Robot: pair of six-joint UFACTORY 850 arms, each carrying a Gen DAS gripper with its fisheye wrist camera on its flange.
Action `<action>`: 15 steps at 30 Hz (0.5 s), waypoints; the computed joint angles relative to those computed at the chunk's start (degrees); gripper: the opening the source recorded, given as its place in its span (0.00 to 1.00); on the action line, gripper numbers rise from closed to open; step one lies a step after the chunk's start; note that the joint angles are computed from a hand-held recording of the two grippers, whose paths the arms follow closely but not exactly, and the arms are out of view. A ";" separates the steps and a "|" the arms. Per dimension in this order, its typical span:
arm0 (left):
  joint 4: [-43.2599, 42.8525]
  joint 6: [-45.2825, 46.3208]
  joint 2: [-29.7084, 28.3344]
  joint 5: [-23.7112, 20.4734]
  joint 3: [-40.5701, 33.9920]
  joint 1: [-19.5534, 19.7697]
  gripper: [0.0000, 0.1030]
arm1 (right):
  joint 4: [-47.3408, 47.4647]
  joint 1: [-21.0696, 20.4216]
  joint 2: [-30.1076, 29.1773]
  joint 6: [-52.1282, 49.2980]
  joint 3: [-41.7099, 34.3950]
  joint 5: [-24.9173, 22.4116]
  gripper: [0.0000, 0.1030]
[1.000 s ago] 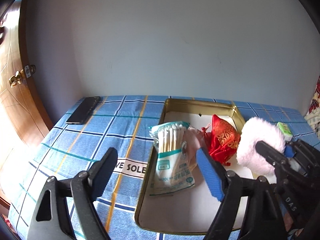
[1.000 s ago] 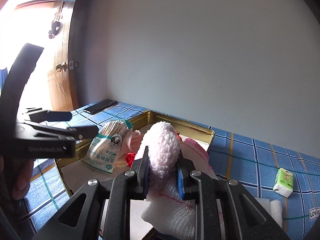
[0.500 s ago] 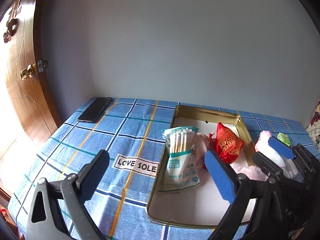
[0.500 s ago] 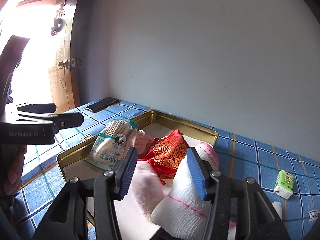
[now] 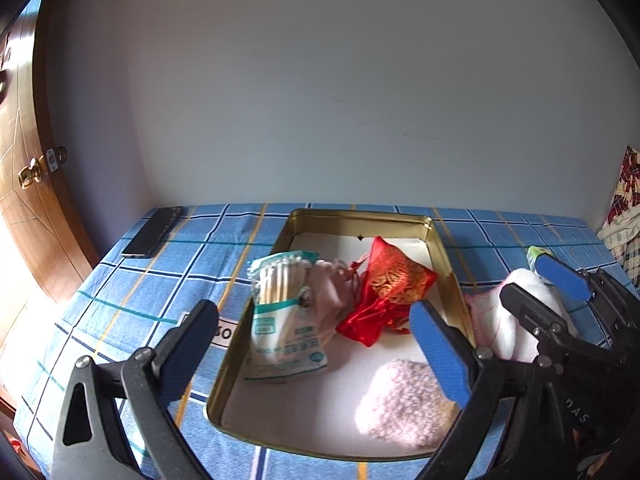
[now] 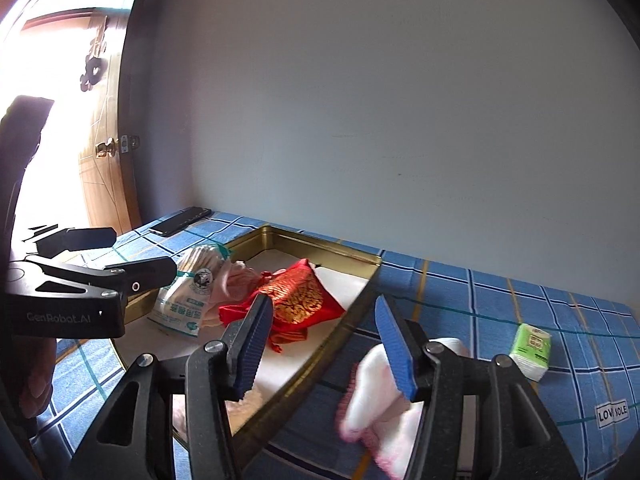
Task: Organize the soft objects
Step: 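Open the right tool to drop the pink sock into the tin, then move the left tool to the white towel with pink trim and grasp it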
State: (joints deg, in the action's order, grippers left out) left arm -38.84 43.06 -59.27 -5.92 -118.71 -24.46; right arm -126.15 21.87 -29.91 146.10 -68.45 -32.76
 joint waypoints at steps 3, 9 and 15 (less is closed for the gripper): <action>2.41 -1.91 0.06 0.17 0.07 -0.94 0.95 | 0.30 -0.52 1.03 0.74 1.68 -0.91 0.55; 6.23 -5.50 -0.36 0.00 -0.45 -2.73 0.95 | 1.97 -1.57 2.71 1.16 4.60 -2.17 0.55; 13.74 -12.29 -1.18 -0.63 -1.31 -4.35 0.95 | 2.37 -2.57 4.53 3.05 7.66 -3.24 0.55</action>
State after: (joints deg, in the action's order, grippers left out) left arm -25.11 30.77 -60.46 -6.54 -120.02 -28.81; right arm -123.78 19.31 -25.38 149.15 -60.80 -35.99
